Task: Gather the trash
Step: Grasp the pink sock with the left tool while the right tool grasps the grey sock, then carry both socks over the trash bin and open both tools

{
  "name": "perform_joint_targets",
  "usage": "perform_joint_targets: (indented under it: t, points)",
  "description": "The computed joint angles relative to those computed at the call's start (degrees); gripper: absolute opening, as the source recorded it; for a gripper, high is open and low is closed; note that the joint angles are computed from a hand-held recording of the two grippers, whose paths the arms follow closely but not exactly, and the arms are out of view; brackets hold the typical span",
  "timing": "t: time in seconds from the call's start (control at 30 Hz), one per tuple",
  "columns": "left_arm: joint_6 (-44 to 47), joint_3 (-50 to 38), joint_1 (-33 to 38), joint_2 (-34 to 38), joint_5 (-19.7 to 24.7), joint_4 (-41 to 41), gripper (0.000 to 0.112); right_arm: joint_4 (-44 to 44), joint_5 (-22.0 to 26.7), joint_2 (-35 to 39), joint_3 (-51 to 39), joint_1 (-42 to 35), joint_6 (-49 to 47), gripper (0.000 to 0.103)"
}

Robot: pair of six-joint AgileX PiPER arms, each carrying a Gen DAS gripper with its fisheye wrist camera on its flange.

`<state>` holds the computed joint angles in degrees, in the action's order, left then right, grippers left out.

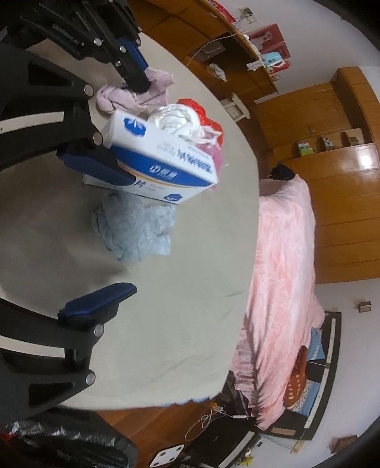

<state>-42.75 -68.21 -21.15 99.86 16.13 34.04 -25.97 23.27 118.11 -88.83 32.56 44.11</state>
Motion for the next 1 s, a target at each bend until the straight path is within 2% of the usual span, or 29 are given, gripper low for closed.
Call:
perform_joint_targets:
  t: [0.03,0.07,0.2,0.53,0.83,1.0]
  points:
    - [0.8,-0.3,0.0,0.3,0.0,-0.7,0.010,2.8,0.6,0.6,-0.8,-0.2,-2.9,0.054]
    - [1.5,-0.3,0.0,0.4,-0.1,-1.3,0.010,5.7,1.0,1.1,-1.6,-0.5,-5.6,0.050]
    - [4.9,-1.0,0.3,1.0,0.1,-4.2,0.010,6.9,-0.4,-0.1,-0.1,-0.8,-6.9,0.046]
    - [0.0,1.6,-1.3,-4.2,-0.5,0.3,0.009,-11.3,-2.8,-11.0,11.0,1.0,13.2,0.046]
    - [-4.5,2.1,-7.1,-9.7,3.2,3.9,0.009,-24.3,-1.8,-21.3,19.8,3.2,28.1,0.046]
    - [-8.5,2.2,-10.4,-11.5,5.2,7.0,0.009,-29.6,-0.4,-26.5,23.6,4.4,33.3,0.046]
